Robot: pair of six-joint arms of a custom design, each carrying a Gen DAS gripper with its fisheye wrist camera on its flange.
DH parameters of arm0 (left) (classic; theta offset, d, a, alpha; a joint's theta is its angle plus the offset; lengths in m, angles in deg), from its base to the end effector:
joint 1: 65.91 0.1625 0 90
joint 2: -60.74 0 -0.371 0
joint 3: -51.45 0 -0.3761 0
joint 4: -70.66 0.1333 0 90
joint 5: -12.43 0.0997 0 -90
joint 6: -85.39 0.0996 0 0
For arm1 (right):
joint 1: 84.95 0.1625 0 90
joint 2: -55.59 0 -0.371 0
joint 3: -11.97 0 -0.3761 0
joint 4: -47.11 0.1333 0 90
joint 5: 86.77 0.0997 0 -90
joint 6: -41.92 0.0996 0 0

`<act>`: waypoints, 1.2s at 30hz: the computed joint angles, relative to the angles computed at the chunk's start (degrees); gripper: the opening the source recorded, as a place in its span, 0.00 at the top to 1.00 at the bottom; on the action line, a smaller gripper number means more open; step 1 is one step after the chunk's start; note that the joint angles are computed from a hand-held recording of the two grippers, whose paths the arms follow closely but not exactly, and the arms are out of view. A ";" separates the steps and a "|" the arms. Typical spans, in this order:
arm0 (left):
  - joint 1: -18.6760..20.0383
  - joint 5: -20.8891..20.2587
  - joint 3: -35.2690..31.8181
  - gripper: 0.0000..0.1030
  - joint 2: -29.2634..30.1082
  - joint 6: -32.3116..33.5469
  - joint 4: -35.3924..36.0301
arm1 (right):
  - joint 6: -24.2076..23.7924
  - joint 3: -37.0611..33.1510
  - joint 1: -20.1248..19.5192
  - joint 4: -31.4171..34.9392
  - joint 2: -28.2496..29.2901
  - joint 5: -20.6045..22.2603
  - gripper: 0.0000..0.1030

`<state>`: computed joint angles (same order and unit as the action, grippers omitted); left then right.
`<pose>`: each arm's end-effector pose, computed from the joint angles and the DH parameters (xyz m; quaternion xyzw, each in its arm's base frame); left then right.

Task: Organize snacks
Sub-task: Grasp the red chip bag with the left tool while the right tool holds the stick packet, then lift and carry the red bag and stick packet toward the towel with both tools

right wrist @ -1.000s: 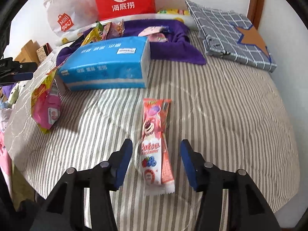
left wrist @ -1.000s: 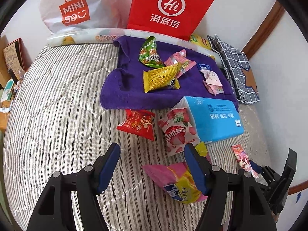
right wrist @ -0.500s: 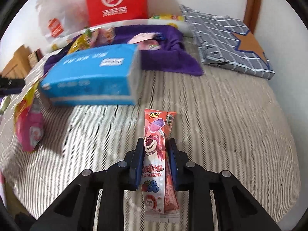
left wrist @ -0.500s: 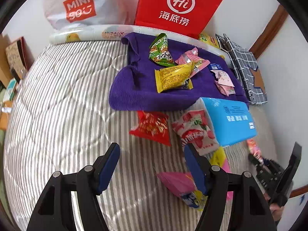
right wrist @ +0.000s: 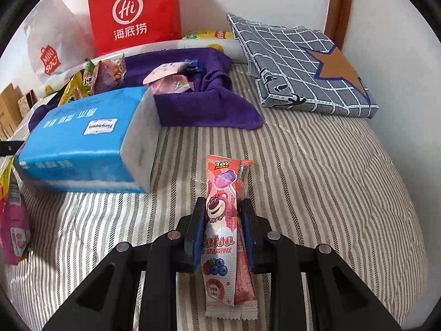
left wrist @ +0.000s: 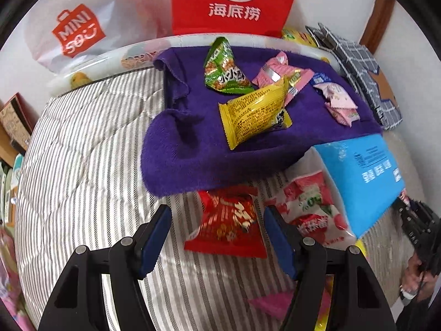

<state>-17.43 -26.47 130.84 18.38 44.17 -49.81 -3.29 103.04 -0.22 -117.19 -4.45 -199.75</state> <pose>-0.2838 -0.6386 0.1124 0.0270 0.9007 -0.2458 0.3573 0.0350 -0.6490 0.2916 0.2421 -0.8812 0.2479 0.3215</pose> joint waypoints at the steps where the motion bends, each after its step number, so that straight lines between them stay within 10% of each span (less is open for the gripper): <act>1: 0.30 -0.05 -0.70 0.35 0.53 0.21 0.69 | -0.23 0.05 -0.10 -0.23 -0.01 0.27 0.76; 6: 1.27 -1.94 -1.20 0.52 1.24 1.72 -0.72 | 0.76 -0.21 -0.44 0.56 -0.12 1.29 0.75; 36: -3.22 6.14 20.46 0.54 -4.15 7.83 -31.16 | 1.70 -0.42 -0.73 1.43 -0.15 2.00 0.74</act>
<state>-20.65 -20.33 151.30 14.22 52.00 -80.97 -1.59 102.62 -0.94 -115.75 -4.60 -197.75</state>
